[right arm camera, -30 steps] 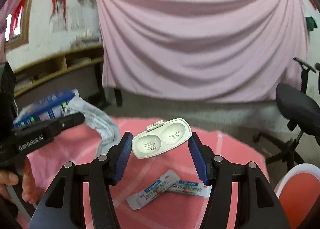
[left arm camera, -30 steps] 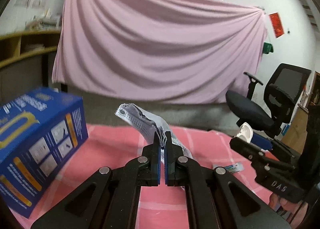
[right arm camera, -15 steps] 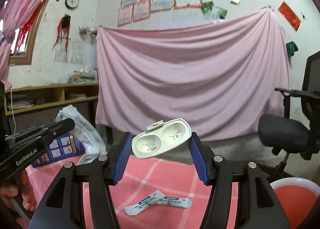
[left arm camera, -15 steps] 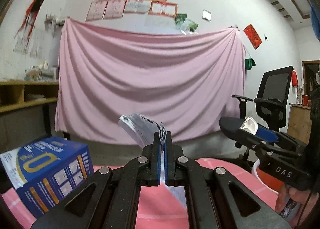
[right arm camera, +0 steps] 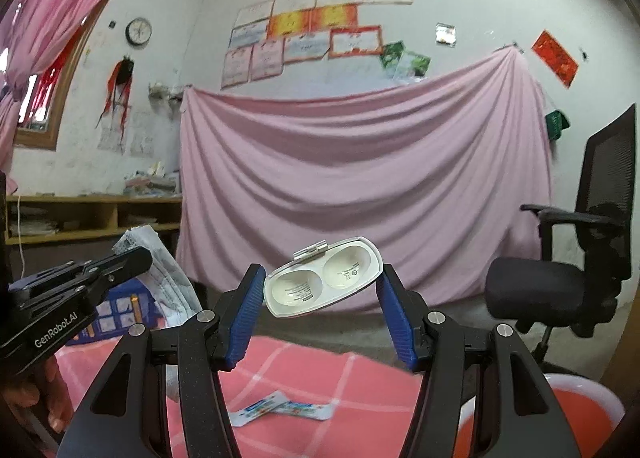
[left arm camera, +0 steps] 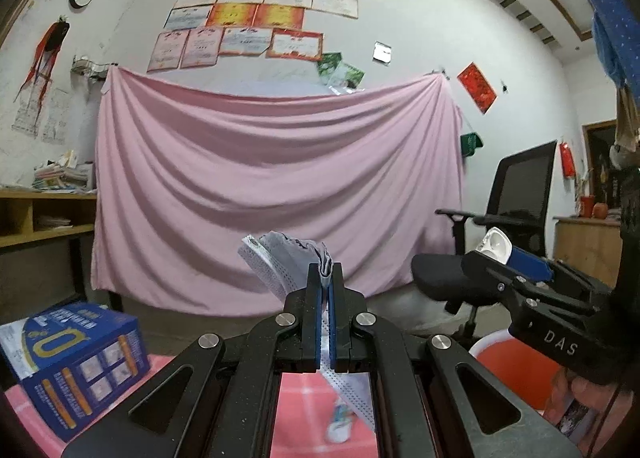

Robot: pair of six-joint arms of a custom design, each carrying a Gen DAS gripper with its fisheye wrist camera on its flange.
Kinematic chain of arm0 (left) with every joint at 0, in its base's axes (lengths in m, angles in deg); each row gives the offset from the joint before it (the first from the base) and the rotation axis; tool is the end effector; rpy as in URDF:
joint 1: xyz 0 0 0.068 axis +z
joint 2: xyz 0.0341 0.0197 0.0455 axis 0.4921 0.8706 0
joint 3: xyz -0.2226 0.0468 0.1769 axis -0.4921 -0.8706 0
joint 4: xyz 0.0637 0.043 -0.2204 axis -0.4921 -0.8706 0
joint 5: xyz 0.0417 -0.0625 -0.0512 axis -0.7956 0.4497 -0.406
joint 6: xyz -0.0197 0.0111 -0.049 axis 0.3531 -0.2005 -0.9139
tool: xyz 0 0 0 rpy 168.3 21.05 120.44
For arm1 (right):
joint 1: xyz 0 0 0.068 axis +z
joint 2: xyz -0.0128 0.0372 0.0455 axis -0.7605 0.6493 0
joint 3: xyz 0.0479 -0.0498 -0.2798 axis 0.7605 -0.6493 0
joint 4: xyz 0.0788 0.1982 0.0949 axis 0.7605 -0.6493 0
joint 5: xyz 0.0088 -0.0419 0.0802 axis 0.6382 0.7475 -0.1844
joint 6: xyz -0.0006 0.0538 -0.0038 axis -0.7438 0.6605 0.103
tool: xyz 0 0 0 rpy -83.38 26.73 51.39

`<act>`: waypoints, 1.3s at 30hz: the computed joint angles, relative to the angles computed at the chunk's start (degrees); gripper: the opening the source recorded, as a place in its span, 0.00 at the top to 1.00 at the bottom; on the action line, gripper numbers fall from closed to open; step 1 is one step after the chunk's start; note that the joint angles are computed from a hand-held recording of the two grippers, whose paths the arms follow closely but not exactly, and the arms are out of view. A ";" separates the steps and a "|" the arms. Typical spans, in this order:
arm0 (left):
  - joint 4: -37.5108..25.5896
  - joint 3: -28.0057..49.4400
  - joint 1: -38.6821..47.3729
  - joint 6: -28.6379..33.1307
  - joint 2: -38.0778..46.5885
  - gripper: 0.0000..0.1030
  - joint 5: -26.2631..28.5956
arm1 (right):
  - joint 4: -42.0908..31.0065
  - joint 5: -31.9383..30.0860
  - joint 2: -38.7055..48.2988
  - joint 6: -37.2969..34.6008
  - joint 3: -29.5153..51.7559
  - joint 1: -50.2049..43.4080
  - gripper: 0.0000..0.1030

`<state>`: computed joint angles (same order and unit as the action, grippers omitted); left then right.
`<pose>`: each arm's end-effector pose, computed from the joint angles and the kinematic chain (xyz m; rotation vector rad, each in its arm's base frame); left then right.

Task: Collect trash
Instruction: 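Lift the mask and white case and carry them over the red bucket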

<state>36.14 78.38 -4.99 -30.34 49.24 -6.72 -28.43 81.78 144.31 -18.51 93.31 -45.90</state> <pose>0.2159 -0.1432 0.2159 0.3520 1.5598 -0.4105 0.1722 0.0122 0.2474 -0.1114 1.5680 0.0481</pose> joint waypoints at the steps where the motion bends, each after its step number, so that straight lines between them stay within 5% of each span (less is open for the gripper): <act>1: -1.06 1.11 -1.49 -0.32 -0.42 0.99 -0.69 | -0.12 -0.93 -1.06 0.23 -0.30 -1.41 0.46; 12: -8.81 14.20 -17.69 3.81 3.15 0.99 -9.01 | -3.22 -22.36 -7.01 6.26 -0.48 -31.05 0.46; 24: -20.11 31.54 -26.62 1.17 14.61 0.99 -9.70 | -3.00 -41.93 -0.48 5.01 0.28 -57.13 0.46; 39: -34.80 42.80 -26.45 -4.71 21.97 0.99 -3.56 | -13.44 -43.91 6.89 0.37 6.21 -62.64 0.46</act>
<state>1.34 121.18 -31.43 -35.05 71.21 -10.28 -41.87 37.87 151.20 -18.14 99.52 -108.54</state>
